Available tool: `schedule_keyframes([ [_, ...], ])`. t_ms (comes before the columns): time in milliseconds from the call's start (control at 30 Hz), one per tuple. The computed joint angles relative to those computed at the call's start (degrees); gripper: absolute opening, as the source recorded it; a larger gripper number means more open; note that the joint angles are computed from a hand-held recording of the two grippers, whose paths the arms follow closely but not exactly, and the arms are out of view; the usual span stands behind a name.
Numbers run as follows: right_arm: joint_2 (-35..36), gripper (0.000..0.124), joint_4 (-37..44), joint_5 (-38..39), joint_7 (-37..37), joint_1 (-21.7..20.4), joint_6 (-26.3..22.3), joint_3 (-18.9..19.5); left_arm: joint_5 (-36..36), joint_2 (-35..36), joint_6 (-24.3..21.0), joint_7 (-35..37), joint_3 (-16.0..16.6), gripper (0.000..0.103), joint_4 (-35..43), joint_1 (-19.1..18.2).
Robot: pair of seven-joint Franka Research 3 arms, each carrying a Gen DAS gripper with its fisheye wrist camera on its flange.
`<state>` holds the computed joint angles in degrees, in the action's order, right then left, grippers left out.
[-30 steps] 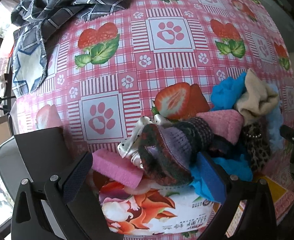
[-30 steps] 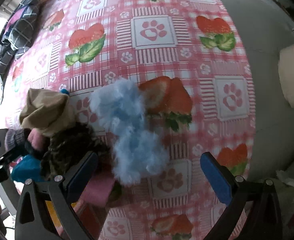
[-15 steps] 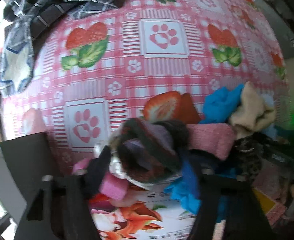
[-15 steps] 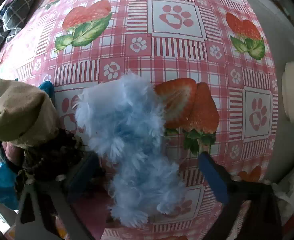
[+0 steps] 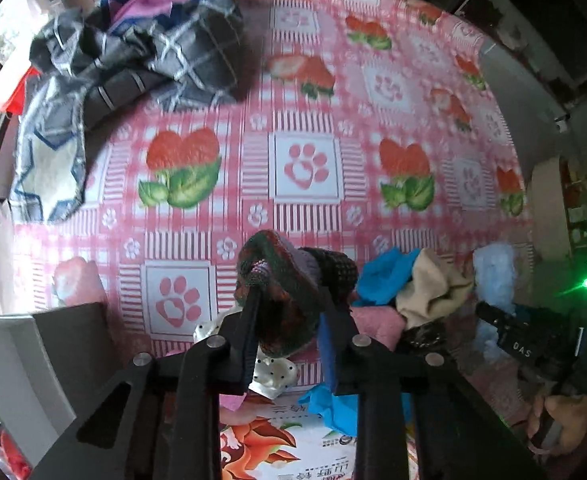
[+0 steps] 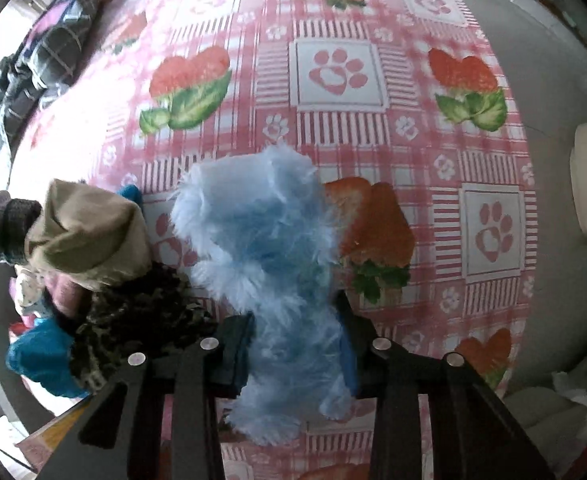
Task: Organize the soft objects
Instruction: 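Close the left gripper on the dark sock while the right grips the blue fluffy toy, then lift both held items and carry them over the white box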
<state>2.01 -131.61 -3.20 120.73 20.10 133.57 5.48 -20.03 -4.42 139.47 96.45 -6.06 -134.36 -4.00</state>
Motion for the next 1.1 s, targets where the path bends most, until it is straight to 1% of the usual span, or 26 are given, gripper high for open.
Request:
schedule_keyframes([
  [100,-1.81,0.037,-0.68,0.87,0.18,-0.23,0.29,-0.05,1.44,-3.87,0.13,-0.19,-0.34,0.028,-2.25,-0.62],
  [133,-3.51,0.037,-1.63,1.35,-0.38,-0.56,-0.38,-0.23,2.17,-4.78,0.21,-0.45,-0.4,0.028,-2.63,-1.0],
  [167,-3.71,0.037,-1.44,1.63,-0.36,-0.76,-0.56,-0.14,2.33,-5.45,0.18,-0.54,-0.35,0.028,-2.94,-1.47],
  [267,-5.49,0.037,-1.58,2.17,-0.41,-1.37,-1.67,0.0,1.25,-8.14,-1.22,-0.23,0.33,0.028,-3.9,-2.9],
  [400,-10.09,0.037,-3.16,2.73,-0.92,-2.39,-3.84,0.2,0.71,-11.13,-2.47,0.14,0.34,0.028,-4.41,-5.32],
  [500,-13.5,0.037,-5.22,3.16,-0.84,-2.95,-4.6,0.79,0.75,-13.41,-3.03,0.07,-0.15,0.028,-4.71,-7.59],
  [567,-14.96,0.037,-6.37,3.62,-0.71,-3.31,-4.61,1.1,0.13,-14.91,-3.6,0.32,-0.36,0.028,-4.78,-9.4],
  [600,-14.42,0.037,-6.66,3.84,-0.39,-3.44,-3.75,1.38,-0.07,-15.57,-3.85,0.43,-0.53,0.028,-4.79,-10.32],
  [733,-17.92,0.037,-9.25,4.82,-0.59,-4.19,-4.34,1.28,-0.24,-17.22,-4.79,0.2,-1.43,0.028,-4.41,-13.57],
  [900,-25.86,0.037,-13.99,2.6,-0.21,-5.84,-6.87,2.34,0.61,-19.07,-5.18,-0.25,-3.07,0.028,-4.58,-17.57],
  [1100,-34.3,0.037,-19.6,4.8,-2.01,-5.98,-10.16,2.72,1.24,-21.44,-7.51,0.3,-4.24,0.028,-6.1,-22.02],
])
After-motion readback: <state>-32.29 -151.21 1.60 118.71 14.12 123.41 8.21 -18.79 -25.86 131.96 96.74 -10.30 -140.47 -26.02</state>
